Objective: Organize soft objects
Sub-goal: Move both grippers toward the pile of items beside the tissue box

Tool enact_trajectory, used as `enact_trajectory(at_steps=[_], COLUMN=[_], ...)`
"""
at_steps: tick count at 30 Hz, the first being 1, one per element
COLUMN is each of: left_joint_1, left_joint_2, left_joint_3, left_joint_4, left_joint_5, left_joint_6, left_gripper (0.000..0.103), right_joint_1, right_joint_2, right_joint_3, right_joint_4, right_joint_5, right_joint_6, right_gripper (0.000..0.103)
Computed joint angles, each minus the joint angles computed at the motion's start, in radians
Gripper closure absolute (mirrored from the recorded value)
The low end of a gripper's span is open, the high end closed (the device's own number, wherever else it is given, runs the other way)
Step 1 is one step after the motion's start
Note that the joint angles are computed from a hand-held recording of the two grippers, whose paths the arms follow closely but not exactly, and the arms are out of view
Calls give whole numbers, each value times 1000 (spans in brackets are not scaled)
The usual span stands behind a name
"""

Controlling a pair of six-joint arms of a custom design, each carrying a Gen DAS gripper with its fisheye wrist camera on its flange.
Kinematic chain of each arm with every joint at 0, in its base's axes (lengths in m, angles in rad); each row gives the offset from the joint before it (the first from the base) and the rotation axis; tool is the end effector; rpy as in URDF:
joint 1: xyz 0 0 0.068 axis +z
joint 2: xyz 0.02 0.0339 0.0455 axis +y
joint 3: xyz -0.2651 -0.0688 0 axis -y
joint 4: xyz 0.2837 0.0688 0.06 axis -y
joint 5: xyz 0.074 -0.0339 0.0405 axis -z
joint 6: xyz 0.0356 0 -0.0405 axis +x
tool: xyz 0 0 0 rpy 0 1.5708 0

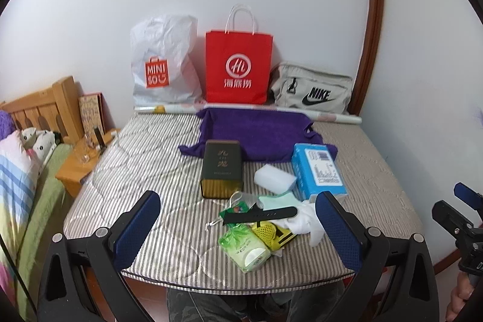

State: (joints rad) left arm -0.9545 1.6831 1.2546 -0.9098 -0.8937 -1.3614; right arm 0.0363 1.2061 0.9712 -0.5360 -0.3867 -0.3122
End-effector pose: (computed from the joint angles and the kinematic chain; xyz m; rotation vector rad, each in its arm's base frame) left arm 0.2278 -0.2736 0.2199 -0.5727 2.1585 0.1902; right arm 0.2914 0.0240 0.2790 -0.5821 2.2163 0.3101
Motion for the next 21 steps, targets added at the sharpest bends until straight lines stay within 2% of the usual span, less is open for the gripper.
enact_trajectory(at_steps=[8, 16, 21], left_joint_1=[94, 171, 201], left_joint_2=[34, 104, 141], left_joint_3=[-84, -148, -207], left_joint_4=[166, 317, 475], left_joint_5=[111, 263, 352], left_joint_6=[105, 196, 319], left_gripper=[0, 0, 0], right_joint_1=[28, 66, 88], right_joint_2=[119, 244, 312], right_joint_3=[20, 48, 69], right_joint_4=[23, 52, 60], right_joint_5=[17, 65, 97], right_joint_6=[1, 19, 18], right_gripper=[0, 0, 0])
